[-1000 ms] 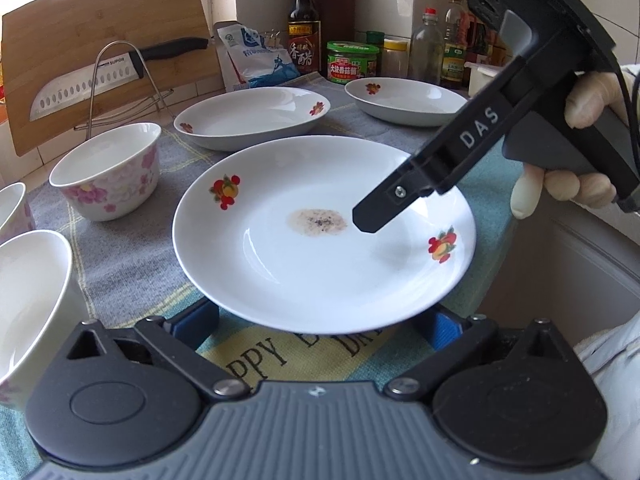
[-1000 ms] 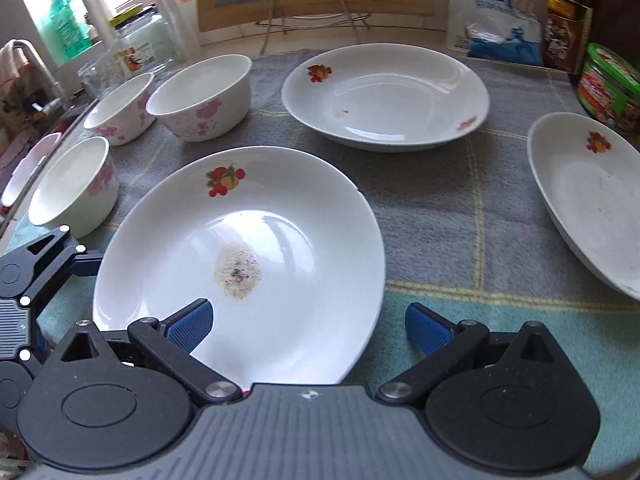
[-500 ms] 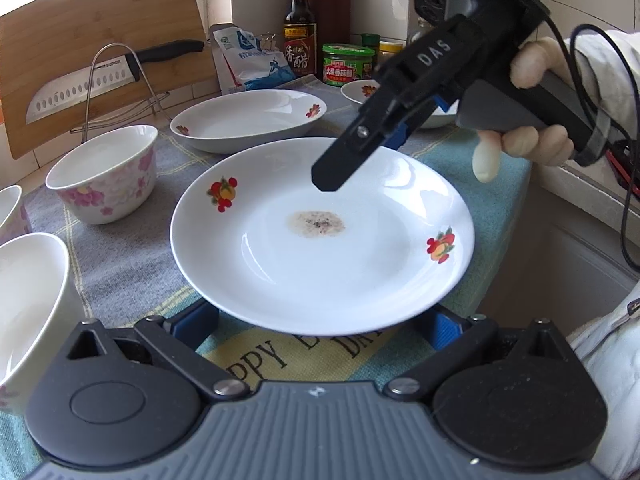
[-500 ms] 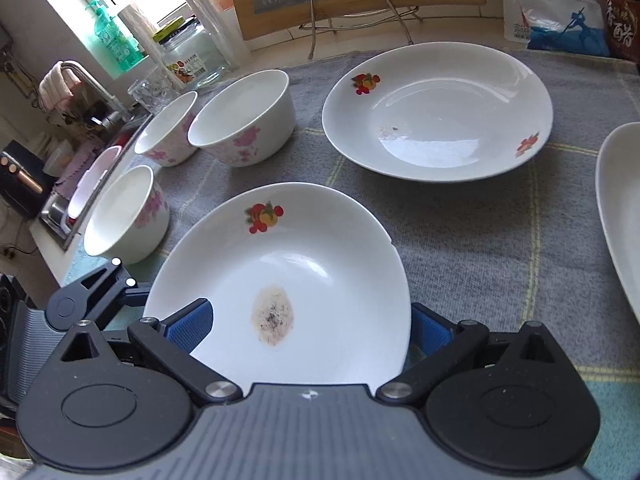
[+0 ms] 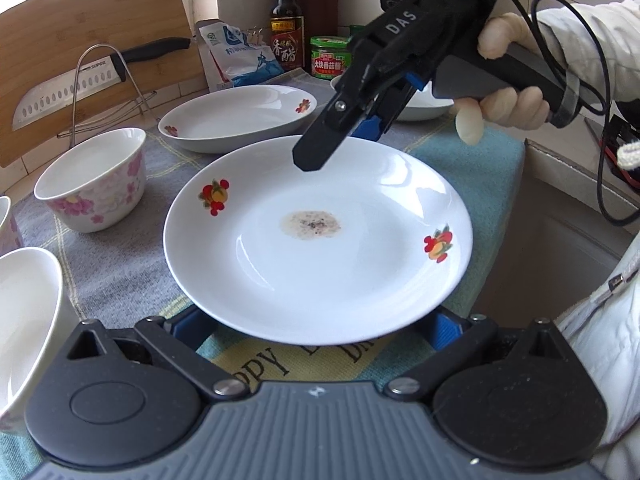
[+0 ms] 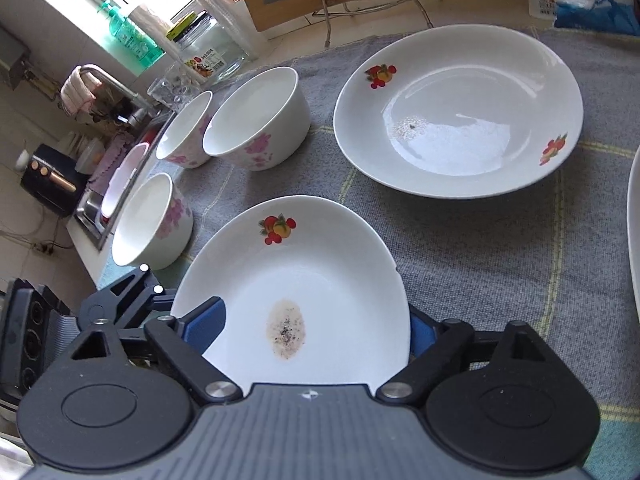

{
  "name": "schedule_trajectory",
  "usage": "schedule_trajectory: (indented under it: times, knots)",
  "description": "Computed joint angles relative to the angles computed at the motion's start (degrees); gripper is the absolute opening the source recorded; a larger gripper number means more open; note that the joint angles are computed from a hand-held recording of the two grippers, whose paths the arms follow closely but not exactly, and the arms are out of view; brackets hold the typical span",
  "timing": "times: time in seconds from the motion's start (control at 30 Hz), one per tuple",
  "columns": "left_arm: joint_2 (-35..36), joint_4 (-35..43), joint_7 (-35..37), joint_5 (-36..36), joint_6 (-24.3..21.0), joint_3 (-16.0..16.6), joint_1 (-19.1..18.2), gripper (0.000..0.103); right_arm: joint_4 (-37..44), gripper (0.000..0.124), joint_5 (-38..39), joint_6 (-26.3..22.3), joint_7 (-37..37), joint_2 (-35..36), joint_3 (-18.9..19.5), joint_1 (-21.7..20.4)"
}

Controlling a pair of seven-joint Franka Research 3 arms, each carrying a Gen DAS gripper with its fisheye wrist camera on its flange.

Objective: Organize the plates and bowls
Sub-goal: 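Close the right gripper on the stained plate's rim, then lift the stained plate with the right gripper toward the flower-print plate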

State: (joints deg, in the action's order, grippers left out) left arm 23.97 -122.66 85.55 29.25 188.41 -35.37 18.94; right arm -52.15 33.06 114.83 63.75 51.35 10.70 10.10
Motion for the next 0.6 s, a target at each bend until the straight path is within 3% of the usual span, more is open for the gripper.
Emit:
schedule_trajectory:
  times: [0.17,0.6]
  knots:
    - [0.9,1.0,2.0,-0.9,-2.8,-3.5,2.9,0.103,4.9,0.092,0.0,-3.4,2.0,2.8,0.3,-0.2]
    - [-0.5,1.2,8.8,-9.9,-6.8,-4.2,1.8,0.101,11.3,0.093,-3.1,-7.1,3.9,5.9,-0.3,1.1]
